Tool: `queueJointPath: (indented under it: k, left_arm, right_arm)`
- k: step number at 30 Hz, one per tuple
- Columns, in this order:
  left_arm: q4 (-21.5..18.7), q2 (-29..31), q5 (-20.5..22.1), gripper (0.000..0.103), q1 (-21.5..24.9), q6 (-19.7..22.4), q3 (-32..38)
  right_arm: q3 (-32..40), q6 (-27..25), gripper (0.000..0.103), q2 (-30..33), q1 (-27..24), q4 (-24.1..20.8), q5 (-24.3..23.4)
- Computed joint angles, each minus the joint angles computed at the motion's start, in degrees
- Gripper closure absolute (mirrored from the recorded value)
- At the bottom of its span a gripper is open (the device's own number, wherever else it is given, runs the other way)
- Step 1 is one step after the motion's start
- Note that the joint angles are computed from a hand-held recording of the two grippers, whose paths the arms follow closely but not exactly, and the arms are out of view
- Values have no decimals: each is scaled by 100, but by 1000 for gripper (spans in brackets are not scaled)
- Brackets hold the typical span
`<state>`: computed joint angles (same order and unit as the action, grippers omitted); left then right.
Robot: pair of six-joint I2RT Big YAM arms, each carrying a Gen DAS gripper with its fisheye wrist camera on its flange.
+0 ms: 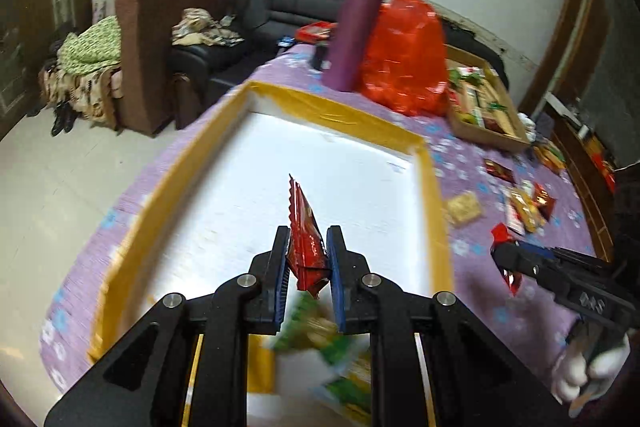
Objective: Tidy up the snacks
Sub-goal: 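Drop the red candy into the box lid with the left tool while the right tool releases its candy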
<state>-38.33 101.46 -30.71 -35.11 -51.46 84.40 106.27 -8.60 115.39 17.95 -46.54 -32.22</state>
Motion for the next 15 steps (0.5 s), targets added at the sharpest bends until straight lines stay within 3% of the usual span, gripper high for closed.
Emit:
queueJointPath:
  k: [7,11,14,15]
  left_arm:
    - [201,-98,328,88,337,-199,-360]
    - [257,-200,391,87,409,-462,-577]
    - [91,-256,350,81,392,-642,-602]
    - [-105,-236,287,73,357,-737,-531]
  right_arm:
    - [791,-180,84,549,787,-576,608]
    - [1042,-119,80,780,962,-660,842]
    - [1085,16,80,847,951,-661,762]
    - [1103,67,80,855,947,-675,723]
